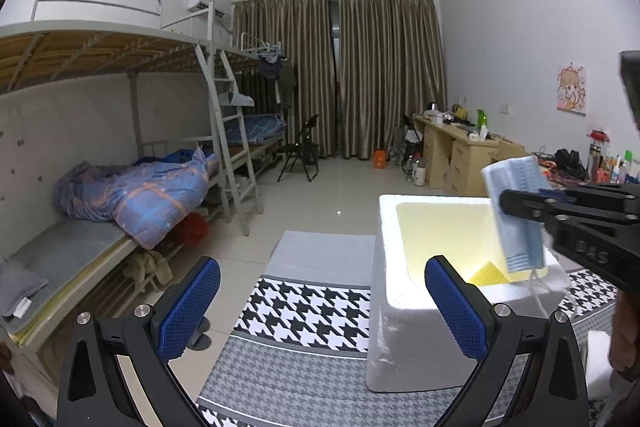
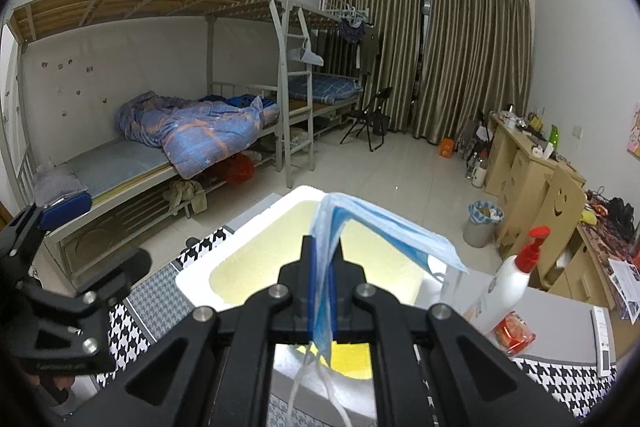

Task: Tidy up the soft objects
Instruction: 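Lower the blue mask into the foam box and open the right tool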

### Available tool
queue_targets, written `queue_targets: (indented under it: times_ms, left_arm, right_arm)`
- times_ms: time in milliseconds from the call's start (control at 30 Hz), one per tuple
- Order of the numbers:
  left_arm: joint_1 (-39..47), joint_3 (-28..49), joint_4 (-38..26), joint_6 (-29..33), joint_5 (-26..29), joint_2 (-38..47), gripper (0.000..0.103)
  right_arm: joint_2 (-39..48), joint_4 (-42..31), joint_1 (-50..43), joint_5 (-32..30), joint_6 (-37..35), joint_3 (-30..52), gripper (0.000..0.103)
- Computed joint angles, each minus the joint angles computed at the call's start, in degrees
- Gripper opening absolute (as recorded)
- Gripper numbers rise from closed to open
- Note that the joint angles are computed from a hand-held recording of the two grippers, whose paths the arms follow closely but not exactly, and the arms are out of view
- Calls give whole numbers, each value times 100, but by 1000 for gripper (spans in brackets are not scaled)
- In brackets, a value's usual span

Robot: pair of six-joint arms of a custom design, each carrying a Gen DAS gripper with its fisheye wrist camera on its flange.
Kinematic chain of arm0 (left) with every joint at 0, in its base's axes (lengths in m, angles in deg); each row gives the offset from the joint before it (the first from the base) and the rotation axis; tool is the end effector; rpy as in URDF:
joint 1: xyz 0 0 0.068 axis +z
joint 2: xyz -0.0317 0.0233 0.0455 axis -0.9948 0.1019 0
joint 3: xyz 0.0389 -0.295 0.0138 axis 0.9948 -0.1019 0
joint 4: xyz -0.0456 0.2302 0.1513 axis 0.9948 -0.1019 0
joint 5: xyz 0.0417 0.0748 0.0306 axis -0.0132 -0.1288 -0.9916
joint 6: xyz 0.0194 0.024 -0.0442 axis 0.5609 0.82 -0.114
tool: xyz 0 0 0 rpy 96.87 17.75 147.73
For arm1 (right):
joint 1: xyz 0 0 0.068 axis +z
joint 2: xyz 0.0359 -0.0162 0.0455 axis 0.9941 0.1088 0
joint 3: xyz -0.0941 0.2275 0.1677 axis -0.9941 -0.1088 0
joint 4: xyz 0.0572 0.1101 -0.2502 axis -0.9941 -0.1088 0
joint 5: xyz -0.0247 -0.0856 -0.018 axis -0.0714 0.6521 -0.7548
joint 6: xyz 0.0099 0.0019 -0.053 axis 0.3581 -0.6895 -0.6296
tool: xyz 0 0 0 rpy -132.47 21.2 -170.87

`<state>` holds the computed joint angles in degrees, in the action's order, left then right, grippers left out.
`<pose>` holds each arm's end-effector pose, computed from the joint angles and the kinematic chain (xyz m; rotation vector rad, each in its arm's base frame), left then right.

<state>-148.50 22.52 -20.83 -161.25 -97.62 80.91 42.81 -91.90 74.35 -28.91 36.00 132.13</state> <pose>0.1338 -0.2013 0.2033 -0.3963 1.9018 0.2937 0.2816 -0.0209 0.2227 -0.9032 1.9005 0.4127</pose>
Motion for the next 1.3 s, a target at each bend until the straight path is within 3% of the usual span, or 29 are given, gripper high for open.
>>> queue_targets:
  times_ms: [400,500,533,567,633,667,1100,1300]
  left_arm:
    - [22,-219,94,-120,141,-28,102]
    - [25,-212,91,-119,148,-9,102]
    - [24,-219,93,-137,145,-16,102]
    - [23,-222,103,-130,148,-23,102]
    - [60,-238,165,-60,161,-29,102]
    - [52,-232,150,-80,161,-16,102]
    - [-82,-180,-84,-314,106,-16,102]
    - [-217,-81,51,-206,46,30,102]
  right_arm:
    - [329,-193,330,509,-32,205,8]
    - [375,-316,369,633,-150,235,12]
    - [400,-370,386,690,-195,254,20]
    - [428,-445,401,742,-246,278,36]
    - [442,-456,347,690,-290,244,59]
    - [423,-433,320,661,-304,210,64]
    - [143,-851,-277,95,-674,201,67]
    - [45,-927,-705,-294,-651,300,74]
